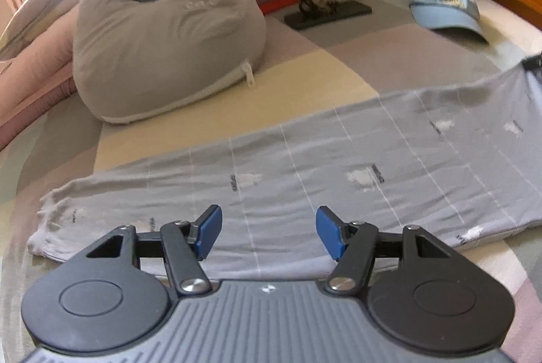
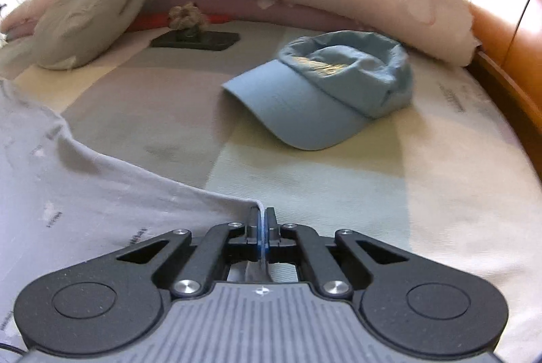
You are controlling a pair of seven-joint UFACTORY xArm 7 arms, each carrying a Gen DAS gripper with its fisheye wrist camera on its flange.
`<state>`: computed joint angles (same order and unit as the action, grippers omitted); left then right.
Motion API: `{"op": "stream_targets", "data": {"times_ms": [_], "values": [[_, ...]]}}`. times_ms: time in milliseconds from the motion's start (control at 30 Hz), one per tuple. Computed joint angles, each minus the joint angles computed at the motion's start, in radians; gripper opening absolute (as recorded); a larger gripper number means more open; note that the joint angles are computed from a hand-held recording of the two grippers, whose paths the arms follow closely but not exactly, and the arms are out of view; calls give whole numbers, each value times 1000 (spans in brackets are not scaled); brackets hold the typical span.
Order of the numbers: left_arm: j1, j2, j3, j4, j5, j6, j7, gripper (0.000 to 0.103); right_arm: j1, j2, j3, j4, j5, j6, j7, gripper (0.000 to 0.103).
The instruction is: Fold clothes
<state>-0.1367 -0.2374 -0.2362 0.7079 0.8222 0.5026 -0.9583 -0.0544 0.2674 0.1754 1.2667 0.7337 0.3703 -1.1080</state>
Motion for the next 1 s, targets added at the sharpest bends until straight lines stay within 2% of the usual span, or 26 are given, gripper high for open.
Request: {"op": "stream_targets", "data": {"times_ms": [100, 167, 233, 333, 400, 467, 567, 667, 733, 767, 800, 833, 867, 900, 933, 967, 1000], "values": [[-6, 13, -1, -7, 4, 5, 12, 63, 3, -31, 16, -7, 41, -13, 4, 11], [-2, 6, 9, -27, 9, -29, -12, 63, -10, -63, 49, 1, 146, 47, -99, 14], [10, -6, 20, -51, -1, -76, -36, 63, 13, -68, 55, 32, 177, 130, -161, 16], [31, -22, 27, -83, -37, -132, -50, 64, 84, -26, 54, 83, 152, 178, -196, 20], [45, -31, 16, -94, -39, -145, -47, 65, 124, 20, 55, 119, 125, 183, -205, 32], [59, -37, 7, -103, -36, -157, -39, 65, 157, 73, 52, 153, 70, 163, -182, 38], [81, -47, -5, -119, -32, -181, -46, 67, 159, 122, 58, 188, 9, 193, -138, 38], [111, -47, -30, -123, 0, -193, -79, 70, 134, 100, 93, 131, 28, 169, -233, 38], [118, -48, -39, -123, 16, -191, -95, 70, 124, 67, 111, 73, 65, 132, -308, 38], [119, -49, -41, -123, 20, -190, -100, 70, 128, 61, 107, 65, 69, 128, -311, 37], [119, -49, -42, -123, 23, -189, -104, 70, 137, 65, 96, 75, 59, 140, -281, 30], [119, -49, -42, -123, 23, -187, -106, 70, 128, 69, 111, 79, 46, 127, -254, 19], [114, -50, -38, -122, 15, -184, -99, 70, 161, 69, 88, 72, 55, 73, -254, 4], [105, -53, -33, -120, 1, -175, -82, 70, 179, 79, 88, 64, 50, -15, -243, 2], [97, -56, -28, -118, -13, -165, -62, 70, 230, 96, 46, 75, 43, -86, -201, 3], [96, -67, -35, -117, -5, -151, -55, 70, 246, 119, 28, 99, 12, -115, -117, 7], [97, -77, -43, -116, 6, -136, -49, 70, 220, 131, 47, 119, -11, -101, -43, 8]]}}
